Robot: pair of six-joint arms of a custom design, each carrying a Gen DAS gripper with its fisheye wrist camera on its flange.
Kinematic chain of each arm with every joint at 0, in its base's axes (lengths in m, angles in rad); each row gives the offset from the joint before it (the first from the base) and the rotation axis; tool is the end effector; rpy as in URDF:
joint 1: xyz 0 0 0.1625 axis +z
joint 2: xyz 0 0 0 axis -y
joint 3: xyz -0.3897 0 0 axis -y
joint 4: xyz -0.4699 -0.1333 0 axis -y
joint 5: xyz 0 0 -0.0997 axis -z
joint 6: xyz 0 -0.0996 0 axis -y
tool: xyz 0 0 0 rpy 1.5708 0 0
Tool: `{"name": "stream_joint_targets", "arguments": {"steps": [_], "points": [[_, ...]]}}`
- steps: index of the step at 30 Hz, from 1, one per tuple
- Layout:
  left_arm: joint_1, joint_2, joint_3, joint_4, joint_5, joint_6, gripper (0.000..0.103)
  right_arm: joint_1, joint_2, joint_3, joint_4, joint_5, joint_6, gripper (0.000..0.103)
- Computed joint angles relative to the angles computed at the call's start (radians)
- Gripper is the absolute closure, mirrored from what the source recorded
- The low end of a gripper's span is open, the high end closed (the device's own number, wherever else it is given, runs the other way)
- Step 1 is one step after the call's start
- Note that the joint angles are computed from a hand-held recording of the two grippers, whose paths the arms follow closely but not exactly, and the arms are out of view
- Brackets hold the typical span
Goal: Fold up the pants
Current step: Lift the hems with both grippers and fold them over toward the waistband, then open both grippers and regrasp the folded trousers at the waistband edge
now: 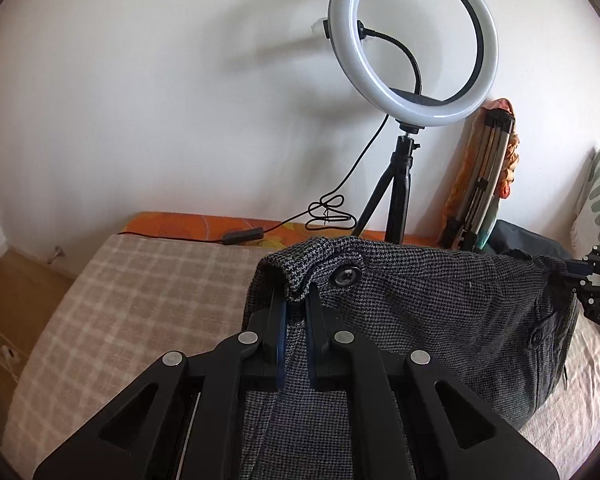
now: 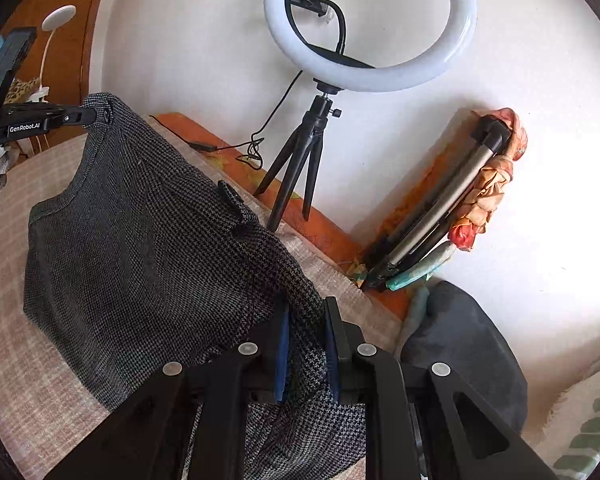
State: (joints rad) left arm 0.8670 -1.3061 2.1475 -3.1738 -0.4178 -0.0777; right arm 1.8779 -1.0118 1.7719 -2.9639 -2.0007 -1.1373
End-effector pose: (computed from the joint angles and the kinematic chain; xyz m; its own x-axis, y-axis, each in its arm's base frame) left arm -0.1623 -0.5379 0.2278 -0.7517 -0.2605 -0.6059 0.4112 0.5332 -0.7393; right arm 0.2934 -0.6216 0.1551 -0.1741 -0.7142 0.6780 -0.9563 0.2867 0.0565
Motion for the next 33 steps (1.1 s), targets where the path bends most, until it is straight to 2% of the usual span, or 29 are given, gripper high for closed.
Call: {"name": "stream_joint_targets", "arguments": {"steps": [8,14,16,20,21,24,25,27,29,33], "points": [[0.103,0.087,-0.086,0.114,-0.026,-0.033,0.097,-0.040,0.162,-0.143,0.078,-0.084,0.028,0.089],[0.139,0.134,-0.135,0.151,-0.026,-0.042,0.096,-0.061,0.215,-0.181,0.091,-0.115,0.041,0.089],[0.150,0.144,-0.154,0.186,-0.027,-0.064,0.093,-0.069,0.225,-0.196,0.107,-0.120,0.064,0.088],[0.155,0.162,-0.180,0.235,0.020,-0.106,0.086,-0.076,0.247,-0.219,0.111,-0.136,0.093,0.083],[0.155,0.156,-0.179,0.242,0.022,-0.115,0.080,-0.078,0.248,-0.224,0.115,-0.138,0.101,0.080],[0.141,0.134,-0.161,0.233,0.056,-0.136,0.063,-0.078,0.245,-0.228,0.100,-0.141,0.131,0.053],[0.134,0.126,-0.151,0.218,0.061,-0.129,0.063,-0.080,0.238,-0.225,0.094,-0.135,0.147,0.043],[0.116,0.109,-0.134,0.214,0.076,-0.121,0.063,-0.084,0.209,-0.213,0.113,-0.111,0.199,0.037],[0.094,0.092,-0.115,0.207,0.066,-0.105,0.063,-0.092,0.161,-0.187,0.150,-0.075,0.260,0.035],[0.050,0.100,-0.089,0.170,0.044,-0.049,0.063,-0.120,0.019,-0.076,0.210,0.008,0.406,0.026]]}}
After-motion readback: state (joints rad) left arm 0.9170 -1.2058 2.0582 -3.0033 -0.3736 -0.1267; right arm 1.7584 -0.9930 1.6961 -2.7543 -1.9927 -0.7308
